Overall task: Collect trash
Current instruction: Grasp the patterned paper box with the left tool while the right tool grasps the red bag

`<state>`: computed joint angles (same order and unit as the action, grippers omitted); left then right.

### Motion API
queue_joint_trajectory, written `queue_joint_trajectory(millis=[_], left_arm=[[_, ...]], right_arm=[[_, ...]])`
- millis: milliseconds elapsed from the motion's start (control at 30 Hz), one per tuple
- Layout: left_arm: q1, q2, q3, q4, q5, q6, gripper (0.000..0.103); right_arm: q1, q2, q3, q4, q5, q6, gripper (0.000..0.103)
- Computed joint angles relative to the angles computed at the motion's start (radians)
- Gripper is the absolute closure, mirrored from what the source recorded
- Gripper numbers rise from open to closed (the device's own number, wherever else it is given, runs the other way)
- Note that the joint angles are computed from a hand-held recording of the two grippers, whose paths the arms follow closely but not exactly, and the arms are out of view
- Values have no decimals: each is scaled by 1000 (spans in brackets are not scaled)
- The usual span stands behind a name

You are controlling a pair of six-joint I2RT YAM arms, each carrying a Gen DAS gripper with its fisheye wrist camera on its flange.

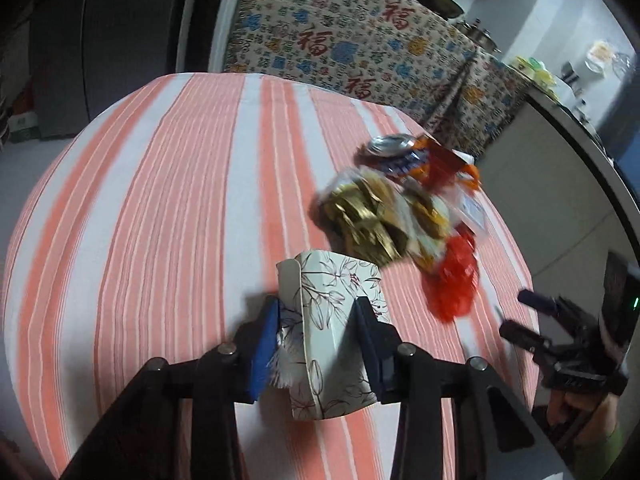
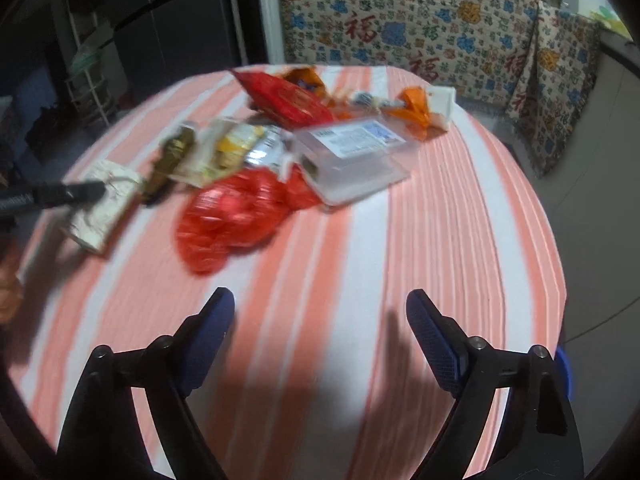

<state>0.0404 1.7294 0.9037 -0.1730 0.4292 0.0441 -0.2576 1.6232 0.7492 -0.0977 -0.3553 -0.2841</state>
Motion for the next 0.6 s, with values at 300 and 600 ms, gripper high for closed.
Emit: queue_joint_trajectory(millis=[300, 600], left_arm=[[-80, -129, -160, 60, -114, -56, 60], [-80, -152, -181, 21, -100, -38, 66]], right_arm=[[161, 230, 236, -34, 92, 168, 48], [15, -14, 56, -117, -86, -21, 61]])
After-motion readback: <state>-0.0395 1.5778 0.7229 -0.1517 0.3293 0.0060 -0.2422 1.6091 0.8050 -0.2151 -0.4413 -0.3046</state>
